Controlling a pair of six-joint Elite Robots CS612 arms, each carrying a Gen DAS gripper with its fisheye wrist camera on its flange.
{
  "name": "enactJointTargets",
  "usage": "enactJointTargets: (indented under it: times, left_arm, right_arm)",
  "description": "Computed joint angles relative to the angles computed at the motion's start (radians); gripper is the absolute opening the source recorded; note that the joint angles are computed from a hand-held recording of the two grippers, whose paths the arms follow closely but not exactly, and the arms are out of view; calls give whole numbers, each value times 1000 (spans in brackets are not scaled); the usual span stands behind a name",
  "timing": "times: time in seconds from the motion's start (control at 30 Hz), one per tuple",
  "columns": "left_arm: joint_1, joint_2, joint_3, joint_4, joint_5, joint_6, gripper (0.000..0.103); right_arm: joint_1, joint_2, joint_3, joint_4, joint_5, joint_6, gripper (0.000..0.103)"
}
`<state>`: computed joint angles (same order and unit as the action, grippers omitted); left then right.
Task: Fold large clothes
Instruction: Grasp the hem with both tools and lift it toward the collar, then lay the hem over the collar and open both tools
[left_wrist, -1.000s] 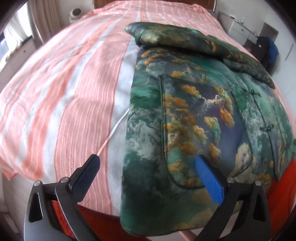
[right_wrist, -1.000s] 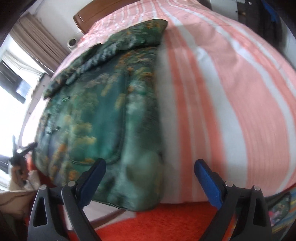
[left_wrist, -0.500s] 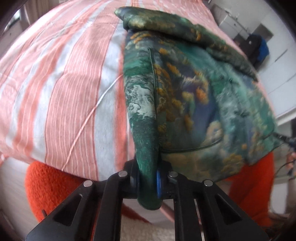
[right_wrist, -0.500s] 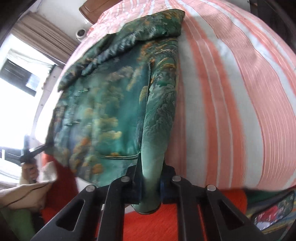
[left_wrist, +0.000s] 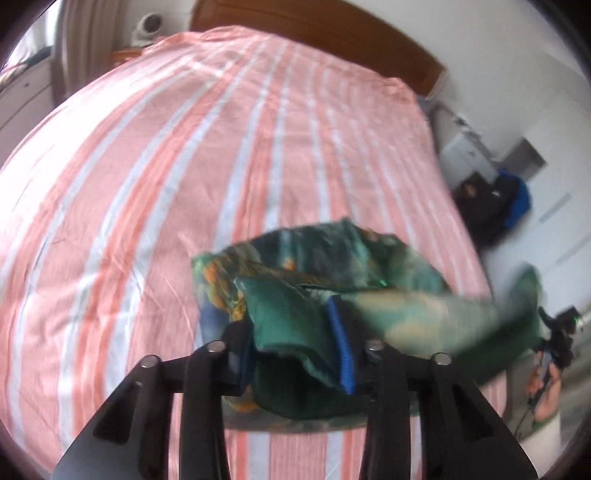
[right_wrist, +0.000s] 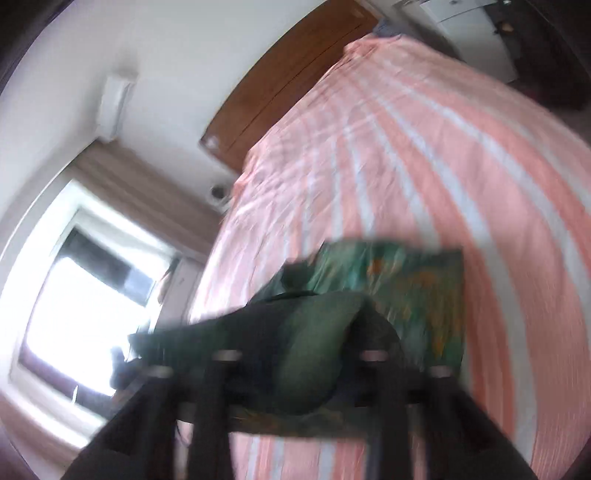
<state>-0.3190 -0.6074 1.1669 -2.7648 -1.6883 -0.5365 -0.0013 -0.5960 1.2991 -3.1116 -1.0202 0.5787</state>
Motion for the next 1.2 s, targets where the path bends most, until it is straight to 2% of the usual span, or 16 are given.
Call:
enactJointTargets:
  times: [0.03, 0.1, 0.17, 0.3, 0.4, 0.43, 0.47, 0.5, 0.53, 0.57, 0.73, 0.87, 0.97, 1.07, 1.13, 1.2]
  left_arm:
    - [4, 9, -15, -3, -12, -18, 63]
    - [4, -7, 29, -72, 41, -1, 98]
    - [-1, 2, 41, -125, 103, 52, 101]
    - [-3, 65, -26, 10, 118, 72, 100]
    - [-16, 123, -98, 111, 171, 109, 99]
    - [-25, 143, -129, 161, 211, 137, 91]
    - [-30, 153, -144, 189, 231, 156, 80]
    - [-32, 163, -156, 203, 226, 172, 38]
    - [-31, 167, -159, 204, 205, 174, 10]
    - [-36, 160, -148, 190, 218, 171, 9]
    - [-55, 86, -55, -60, 285, 245, 7]
    - [-62, 131, -143, -167, 388, 244, 8]
    - [-59, 230, -289, -66, 438, 203, 9]
    - [-52, 340, -418, 139, 422, 180, 11]
    - [-57, 359, -399, 109, 417, 190, 12]
    - [-60, 353, -363, 21, 436, 192, 14]
  right_arm:
    - [6, 12, -27, 4, -67, 27, 103]
    - [14, 35, -62, -31, -141, 53, 102]
    - [21, 43, -78, -2, -160, -12, 102]
    - [49, 60, -115, 194, -244, -203, 102]
    - [60, 97, -155, 296, -299, -251, 102]
    - [62, 116, -178, 330, -314, -257, 102]
    - [62, 131, -197, 363, -318, -264, 92]
    - [64, 144, -219, 399, -323, -269, 77]
    - [69, 156, -242, 438, -351, -274, 32]
    - [79, 165, -258, 463, -405, -276, 21]
    - [110, 108, -199, 284, -528, -404, 13]
    - [119, 106, -222, 106, -589, -447, 13]
    - [118, 164, -308, 117, -629, -407, 13]
    - [117, 258, -425, 312, -658, -367, 13]
    - [116, 304, -466, 424, -634, -366, 17]
    - [117, 320, -446, 378, -615, -339, 17]
